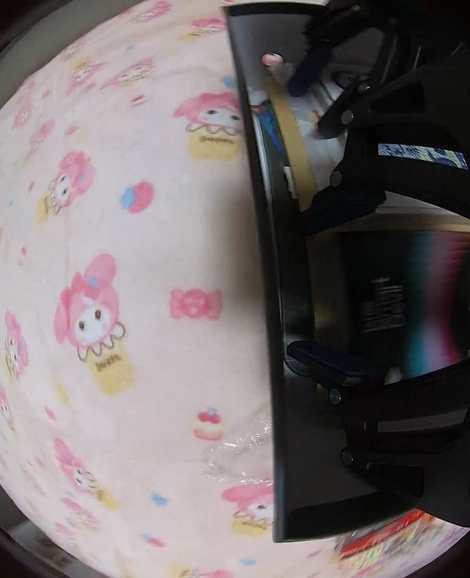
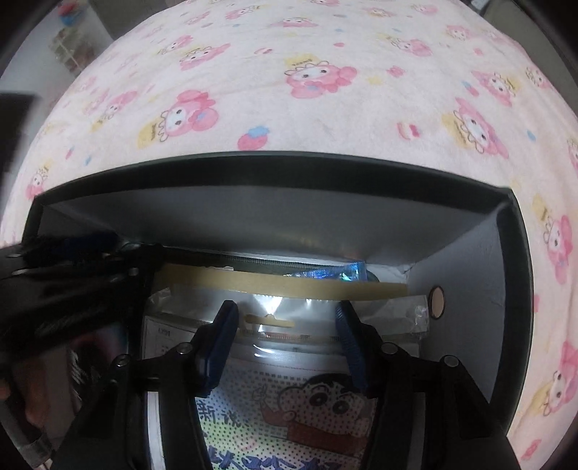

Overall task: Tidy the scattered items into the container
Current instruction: 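Raise the right gripper up out of the black box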

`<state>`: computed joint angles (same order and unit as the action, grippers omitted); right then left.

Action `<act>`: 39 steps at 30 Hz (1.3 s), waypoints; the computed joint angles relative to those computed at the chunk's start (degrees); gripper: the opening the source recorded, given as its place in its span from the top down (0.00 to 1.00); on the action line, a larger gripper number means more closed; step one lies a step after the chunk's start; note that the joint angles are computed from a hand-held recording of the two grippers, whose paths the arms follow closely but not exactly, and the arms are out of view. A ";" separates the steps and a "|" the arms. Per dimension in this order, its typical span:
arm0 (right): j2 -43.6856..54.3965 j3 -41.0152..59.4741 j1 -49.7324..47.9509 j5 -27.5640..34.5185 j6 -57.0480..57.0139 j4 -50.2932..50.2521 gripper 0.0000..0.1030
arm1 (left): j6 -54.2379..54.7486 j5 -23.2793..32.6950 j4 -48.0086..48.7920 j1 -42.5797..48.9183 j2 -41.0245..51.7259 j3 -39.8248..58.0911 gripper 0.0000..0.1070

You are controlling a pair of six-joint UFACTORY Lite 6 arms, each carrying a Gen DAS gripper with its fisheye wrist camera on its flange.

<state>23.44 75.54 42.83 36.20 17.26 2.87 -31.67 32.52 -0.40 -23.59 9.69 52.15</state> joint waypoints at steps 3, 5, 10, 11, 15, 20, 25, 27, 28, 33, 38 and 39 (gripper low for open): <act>-1.89 -2.09 -0.83 -0.73 -2.20 2.22 0.49 | -5.23 1.31 5.92 -3.65 -2.37 -1.11 0.41; -2.14 -2.26 -0.39 -0.64 -1.13 1.28 0.49 | -5.84 1.73 6.83 -5.06 -3.37 -1.85 0.41; -3.86 -3.97 -0.72 -1.72 -1.09 1.55 0.50 | -0.20 0.53 0.54 -3.99 -9.58 -5.77 0.46; -5.31 -5.06 -0.69 -2.07 -0.67 1.60 0.50 | -1.75 0.59 1.30 -4.92 -11.98 -6.75 0.46; -15.22 -10.43 -0.71 -2.68 0.79 3.79 0.50 | -13.21 3.37 9.72 -12.76 -22.92 -9.23 0.45; -28.42 -15.01 4.82 0.72 15.27 -11.12 0.50 | -26.38 8.57 21.42 -21.49 -32.33 -8.68 0.36; -42.11 -19.35 10.15 4.90 26.29 -19.55 0.49 | -39.19 18.59 29.39 -35.37 -36.63 -5.19 0.35; -45.46 -21.74 14.21 5.76 32.78 -23.98 0.49 | -45.12 25.64 31.92 -43.63 -38.20 -2.92 0.36; -47.30 -22.85 17.46 7.01 36.70 -26.26 0.49 | -48.94 29.26 33.67 -48.09 -38.40 -2.36 0.35; -50.95 -22.69 31.25 16.38 51.65 -34.36 0.49 | -62.89 41.30 36.76 -64.54 -41.42 -1.89 0.35; -50.48 -20.79 46.20 24.60 64.42 -40.11 0.49 | -76.26 51.76 36.90 -82.17 -44.73 -2.35 0.35; -50.10 -20.49 48.86 25.64 66.73 -40.77 0.49 | -79.35 54.19 36.85 -86.10 -44.75 -2.22 0.35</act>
